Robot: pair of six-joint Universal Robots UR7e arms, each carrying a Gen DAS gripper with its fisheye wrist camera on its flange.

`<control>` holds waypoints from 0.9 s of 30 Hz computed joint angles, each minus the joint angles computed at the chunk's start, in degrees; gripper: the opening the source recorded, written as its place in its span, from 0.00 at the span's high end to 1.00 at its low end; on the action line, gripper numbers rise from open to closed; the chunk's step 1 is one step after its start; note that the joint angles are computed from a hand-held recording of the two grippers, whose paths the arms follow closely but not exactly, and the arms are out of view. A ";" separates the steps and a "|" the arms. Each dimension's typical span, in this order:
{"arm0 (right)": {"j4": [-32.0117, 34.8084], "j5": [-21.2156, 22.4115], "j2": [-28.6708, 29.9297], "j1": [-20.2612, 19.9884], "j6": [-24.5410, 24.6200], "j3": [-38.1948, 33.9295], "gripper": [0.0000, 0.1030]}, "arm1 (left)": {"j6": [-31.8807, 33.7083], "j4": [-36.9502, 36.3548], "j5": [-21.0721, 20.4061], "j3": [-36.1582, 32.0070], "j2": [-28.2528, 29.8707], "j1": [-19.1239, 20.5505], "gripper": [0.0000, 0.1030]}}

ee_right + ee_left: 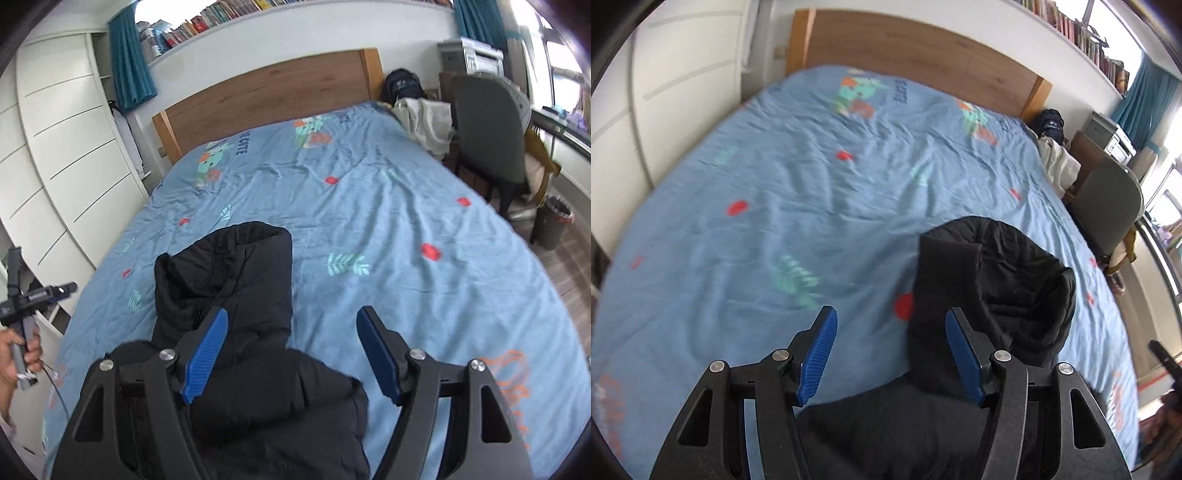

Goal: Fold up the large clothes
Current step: 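Move both open tools toward the jacket hem, then close the right tool on the hem while the left tool grasps the hem beside it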

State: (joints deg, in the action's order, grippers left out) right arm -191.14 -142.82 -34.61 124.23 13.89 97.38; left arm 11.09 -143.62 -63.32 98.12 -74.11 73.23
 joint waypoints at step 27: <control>17.10 23.68 19.23 -18.89 -4.53 -35.15 0.85 | -6.14 8.49 -9.33 -20.90 25.39 5.35 0.88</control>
State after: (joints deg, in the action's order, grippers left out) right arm -174.04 -119.14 -15.38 105.34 9.36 62.23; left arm 4.95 -135.13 -72.65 77.22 -48.72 78.58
